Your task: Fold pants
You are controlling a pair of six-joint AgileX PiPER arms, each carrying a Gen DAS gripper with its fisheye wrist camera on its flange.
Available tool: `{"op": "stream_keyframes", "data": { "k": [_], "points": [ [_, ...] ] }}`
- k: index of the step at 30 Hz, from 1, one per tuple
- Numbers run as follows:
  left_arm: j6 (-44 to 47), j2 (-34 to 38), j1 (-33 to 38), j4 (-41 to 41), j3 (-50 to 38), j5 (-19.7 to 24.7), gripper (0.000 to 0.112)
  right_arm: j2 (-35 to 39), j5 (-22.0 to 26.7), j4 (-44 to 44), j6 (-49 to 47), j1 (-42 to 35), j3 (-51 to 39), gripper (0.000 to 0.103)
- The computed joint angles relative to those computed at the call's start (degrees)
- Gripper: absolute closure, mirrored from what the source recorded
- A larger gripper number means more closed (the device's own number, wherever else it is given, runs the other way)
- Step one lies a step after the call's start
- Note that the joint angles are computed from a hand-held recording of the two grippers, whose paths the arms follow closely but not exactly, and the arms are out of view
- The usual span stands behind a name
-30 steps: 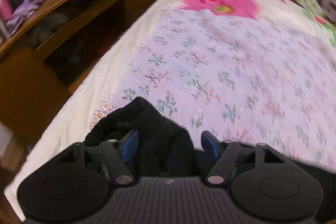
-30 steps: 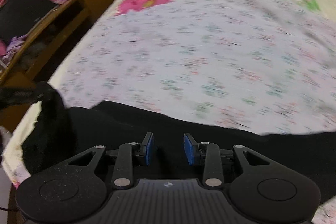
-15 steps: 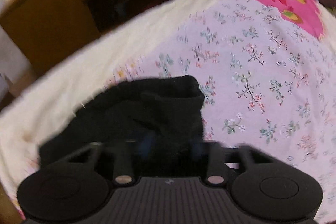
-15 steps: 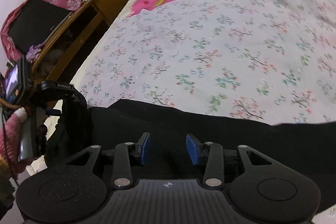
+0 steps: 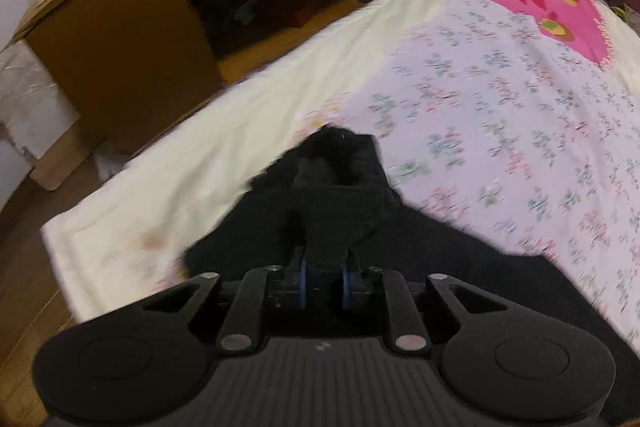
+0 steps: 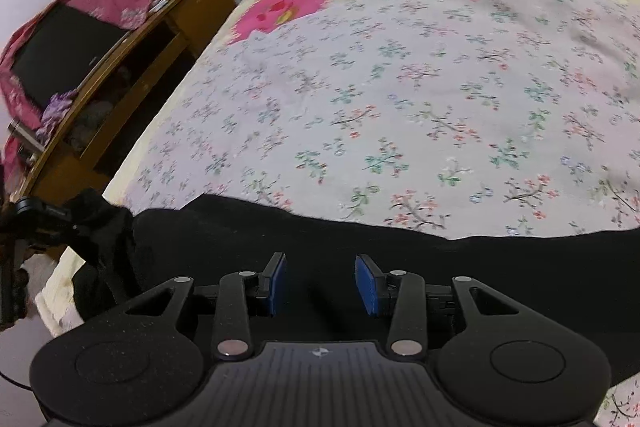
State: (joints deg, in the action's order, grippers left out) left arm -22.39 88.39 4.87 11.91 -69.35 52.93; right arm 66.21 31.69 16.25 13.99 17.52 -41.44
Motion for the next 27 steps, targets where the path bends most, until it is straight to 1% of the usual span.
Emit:
{"op": "stream_keyframes", "data": {
  "k": [4, 5, 6, 10, 11, 12, 14, 15, 16, 17, 19, 21, 22, 25, 27],
  "points": [
    [2.5, -4.0, 6.7, -1.5, 5.7, -0.9, 0.089, 2.3, 0.6, 2.9, -3.4, 2.7, -1.8, 0.072],
    [2.1, -4.6, 7.9, -1.0, 7.2, -1.2, 0.095, 2.9, 0.7, 3.1, -3.6, 3.6, -2.3, 0.072],
    [1.7, -5.2, 8.9, -0.2, 8.8, -1.7, 0.097, 3.8, 0.9, 3.8, -4.7, 4.5, -3.1, 0.072],
    [2.5, -6.7, 14.6, -1.4, 14.2, -3.8, 0.097, 6.8, 1.7, 4.6, -6.1, 7.7, -5.7, 0.072],
    [3.8, -7.3, 16.1, -3.0, 15.2, -4.6, 0.097, 7.7, 1.9, 4.6, -6.1, 8.4, -6.4, 0.072],
    [6.6, -7.8, 17.8, -6.3, 15.8, -5.5, 0.097, 8.7, 2.3, 4.2, -6.0, 9.2, -7.3, 0.072],
    [13.8, -8.7, 21.2, -14.9, 16.2, -7.0, 0.095, 10.1, 3.0, 3.4, -5.8, 10.5, -8.9, 0.072],
    [17.4, -8.2, 22.4, -18.9, 15.6, -6.8, 0.093, 10.9, 3.3, 3.0, -5.5, 11.2, -9.8, 0.072],
    [19.5, -7.6, 23.1, -21.3, 15.1, -6.3, 0.088, 11.5, 3.6, 3.1, -5.6, 11.6, -10.4, 0.072],
    [20.6, -6.9, 23.3, -22.6, 14.5, -6.1, 0.087, 12.1, 3.9, 3.2, -5.6, 12.0, -11.0, 0.071],
    [22.7, -6.6, 24.0, -25.6, 14.7, -5.3, 0.086, 13.1, 3.9, 2.1, -4.2, 13.3, -12.3, 0.071],
    [28.0, -6.5, 26.6, -33.2, 16.0, -4.6, 0.085, 14.0, 3.6, 1.9, -3.4, 14.4, -13.3, 0.071],
    [29.5, -6.6, 26.9, -35.6, 16.7, -4.5, 0.085, 14.6, 3.5, 1.6, -3.1, 14.9, -13.8, 0.070],
    [32.6, -5.7, 25.7, -39.6, 17.2, -4.7, 0.085, 16.1, 3.5, 1.3, -2.6, 16.2, -15.0, 0.070],
    [32.3, -4.6, 24.1, -39.9, 17.1, -5.6, 0.085, 16.9, 3.6, 1.4, -2.4, 16.9, -15.7, 0.070]
  ]
}}
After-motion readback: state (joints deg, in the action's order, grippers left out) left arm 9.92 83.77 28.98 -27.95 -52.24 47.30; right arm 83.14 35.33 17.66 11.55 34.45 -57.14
